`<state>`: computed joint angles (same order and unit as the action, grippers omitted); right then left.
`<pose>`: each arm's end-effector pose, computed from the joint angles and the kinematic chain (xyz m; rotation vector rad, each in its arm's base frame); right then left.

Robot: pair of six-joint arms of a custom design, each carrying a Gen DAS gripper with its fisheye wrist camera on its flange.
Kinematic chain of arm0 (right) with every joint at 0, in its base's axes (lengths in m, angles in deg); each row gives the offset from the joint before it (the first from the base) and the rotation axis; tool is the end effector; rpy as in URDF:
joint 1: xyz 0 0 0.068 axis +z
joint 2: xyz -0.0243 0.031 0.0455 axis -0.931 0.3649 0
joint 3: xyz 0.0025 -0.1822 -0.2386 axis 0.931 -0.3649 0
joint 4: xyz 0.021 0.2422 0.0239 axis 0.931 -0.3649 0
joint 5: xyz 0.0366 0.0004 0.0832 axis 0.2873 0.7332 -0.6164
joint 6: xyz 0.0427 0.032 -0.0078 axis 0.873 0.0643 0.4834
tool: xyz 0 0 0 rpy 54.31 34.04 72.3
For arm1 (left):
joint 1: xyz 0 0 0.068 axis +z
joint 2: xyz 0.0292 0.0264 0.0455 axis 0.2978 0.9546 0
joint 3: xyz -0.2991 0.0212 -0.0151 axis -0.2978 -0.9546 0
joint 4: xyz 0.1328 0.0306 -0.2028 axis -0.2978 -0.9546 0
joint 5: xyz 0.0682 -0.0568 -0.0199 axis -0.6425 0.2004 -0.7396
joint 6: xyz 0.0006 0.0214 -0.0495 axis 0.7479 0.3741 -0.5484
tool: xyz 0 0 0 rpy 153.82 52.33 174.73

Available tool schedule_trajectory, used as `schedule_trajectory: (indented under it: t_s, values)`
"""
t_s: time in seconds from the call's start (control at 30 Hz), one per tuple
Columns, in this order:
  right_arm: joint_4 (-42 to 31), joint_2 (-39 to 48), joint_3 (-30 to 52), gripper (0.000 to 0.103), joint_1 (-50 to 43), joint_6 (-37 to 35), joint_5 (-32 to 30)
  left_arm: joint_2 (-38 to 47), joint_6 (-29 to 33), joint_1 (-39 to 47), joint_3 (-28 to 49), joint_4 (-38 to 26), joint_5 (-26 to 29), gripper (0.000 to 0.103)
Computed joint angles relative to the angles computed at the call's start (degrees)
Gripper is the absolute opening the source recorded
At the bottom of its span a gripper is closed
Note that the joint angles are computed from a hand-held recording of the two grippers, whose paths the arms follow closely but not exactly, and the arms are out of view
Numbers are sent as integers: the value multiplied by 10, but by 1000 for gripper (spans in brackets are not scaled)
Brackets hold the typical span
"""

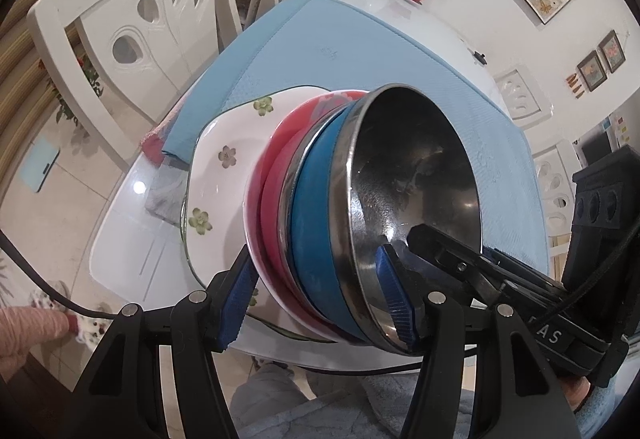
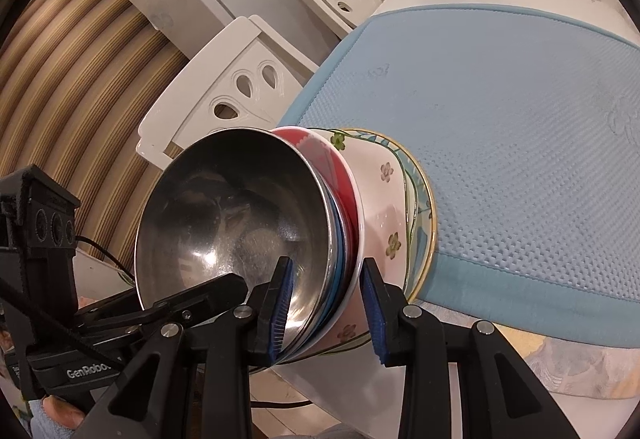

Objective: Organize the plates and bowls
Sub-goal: 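Carry the nested bowl stack with both grippers over the floral plates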

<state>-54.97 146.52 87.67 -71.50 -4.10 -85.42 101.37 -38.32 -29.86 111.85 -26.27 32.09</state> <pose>0.2197 0.0084 0.1269 -0.1060 2.5515 0.7502 0.1871 -0.1991 0.1315 -0.0257 2.6764 -0.5088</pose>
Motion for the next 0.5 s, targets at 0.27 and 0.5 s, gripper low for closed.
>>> schedule_trajectory:
  t_s: [0.27,0.5]
  values:
    - [-11,7,4,33,-1,-12,-16,9,2,13,-1,7,17,56]
    - [-8,10,6,33,3,-5,-12,14,6,14,9,-7,18,59]
